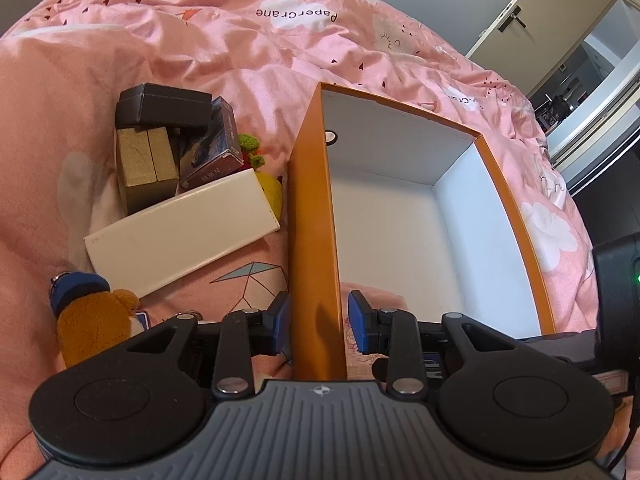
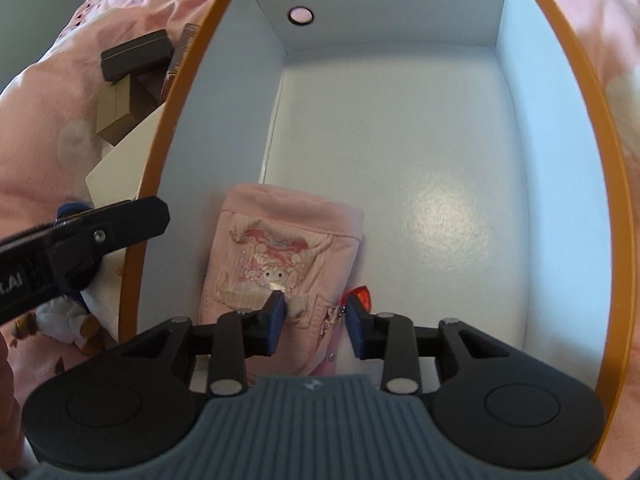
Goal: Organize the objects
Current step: 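Withdraw the right gripper from the box toward the plush toys, then grasp the white panda plush with the right gripper while the left grasps the bear plush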
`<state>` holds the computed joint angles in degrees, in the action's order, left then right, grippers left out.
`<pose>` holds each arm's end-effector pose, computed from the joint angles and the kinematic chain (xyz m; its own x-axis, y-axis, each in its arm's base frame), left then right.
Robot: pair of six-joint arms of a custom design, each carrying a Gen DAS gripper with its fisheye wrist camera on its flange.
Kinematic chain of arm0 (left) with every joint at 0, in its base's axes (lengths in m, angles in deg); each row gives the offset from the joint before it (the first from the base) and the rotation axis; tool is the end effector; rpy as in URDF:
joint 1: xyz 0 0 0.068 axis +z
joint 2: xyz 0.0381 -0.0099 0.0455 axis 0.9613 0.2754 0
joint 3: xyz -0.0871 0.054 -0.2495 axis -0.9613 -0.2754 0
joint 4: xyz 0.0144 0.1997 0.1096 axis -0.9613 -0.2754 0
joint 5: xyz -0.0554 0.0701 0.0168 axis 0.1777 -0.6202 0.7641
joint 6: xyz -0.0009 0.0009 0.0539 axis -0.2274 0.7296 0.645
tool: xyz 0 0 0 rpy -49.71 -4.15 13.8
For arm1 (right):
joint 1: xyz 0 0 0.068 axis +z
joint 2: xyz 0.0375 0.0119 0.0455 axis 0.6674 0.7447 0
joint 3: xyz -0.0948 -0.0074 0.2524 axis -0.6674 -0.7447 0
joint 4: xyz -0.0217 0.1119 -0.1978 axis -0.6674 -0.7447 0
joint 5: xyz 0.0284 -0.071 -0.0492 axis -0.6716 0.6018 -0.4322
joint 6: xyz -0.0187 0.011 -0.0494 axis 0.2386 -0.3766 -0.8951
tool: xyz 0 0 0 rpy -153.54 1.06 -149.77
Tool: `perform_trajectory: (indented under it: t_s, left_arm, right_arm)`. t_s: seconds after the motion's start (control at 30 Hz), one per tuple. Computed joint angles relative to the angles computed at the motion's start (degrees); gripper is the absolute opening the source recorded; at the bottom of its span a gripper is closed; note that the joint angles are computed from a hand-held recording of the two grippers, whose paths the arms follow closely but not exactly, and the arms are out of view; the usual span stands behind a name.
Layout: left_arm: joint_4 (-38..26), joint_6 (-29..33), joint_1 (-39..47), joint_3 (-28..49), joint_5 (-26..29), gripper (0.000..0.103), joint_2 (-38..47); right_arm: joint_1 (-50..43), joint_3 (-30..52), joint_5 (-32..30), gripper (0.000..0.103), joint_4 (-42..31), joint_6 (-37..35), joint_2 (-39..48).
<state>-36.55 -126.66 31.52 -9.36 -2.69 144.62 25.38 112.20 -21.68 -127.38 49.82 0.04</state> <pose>0.1658 -0.1505 0.2600 -0.8652 -0.1010 -0.4912 0.1213 0.9083 -0.4005 0.1862 -0.0456 0.2498 -0.9566 -0.1209 -0.2653 -0.1665 0.9735 0.1567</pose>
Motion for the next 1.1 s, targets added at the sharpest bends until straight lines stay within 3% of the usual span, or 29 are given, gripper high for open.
perform_trajectory:
  t_s: [0.1, 0.33, 0.53, 0.7, 0.8, 0.93, 1.1]
  left_arm:
    - [-0.2, 0.1, -1.7, 0.2, -2.2, 0.037, -0.6]
    - [-1.5, -0.2, -4.2, 0.8, -5.7, 0.043, -4.0]
    - [-4.9, -0.3, -4.1, 1.8, -7.4, 0.046, -7.1]
    - [-10.2, 1.1, -3.3, 3.7, -10.4, 0.046, -9.4]
    - [-14.7, 2.6, -0.5, 5.2, -10.7, 0.048, -10.7]
    - [-18.8, 6.4, 6.6, 5.4, -6.5, 0.048, -13.1]
    - [-23.9, 9.4, 14.3, 5.2, -0.7, 0.048, -14.4]
  right_arm:
    - [-4.8, -0.4, -1.6, 0.05, -0.2, -4.7, -1.6]
    - [-9.7, -1.3, -3.9, 0.065, -1.7, -7.7, -8.7]
    - [-13.0, -0.3, -9.4, 0.065, -3.5, -11.2, -15.7]
    - [-15.8, 0.2, -19.8, 0.065, -6.0, -16.2, -21.0]
    - [-11.9, -0.5, -20.5, 0.065, -5.2, -14.8, -24.0]
    - [-3.1, -1.6, -18.7, 0.065, -3.0, -11.1, -26.6]
    - [12.6, -2.9, -11.4, 0.063, -0.7, -5.6, -27.8]
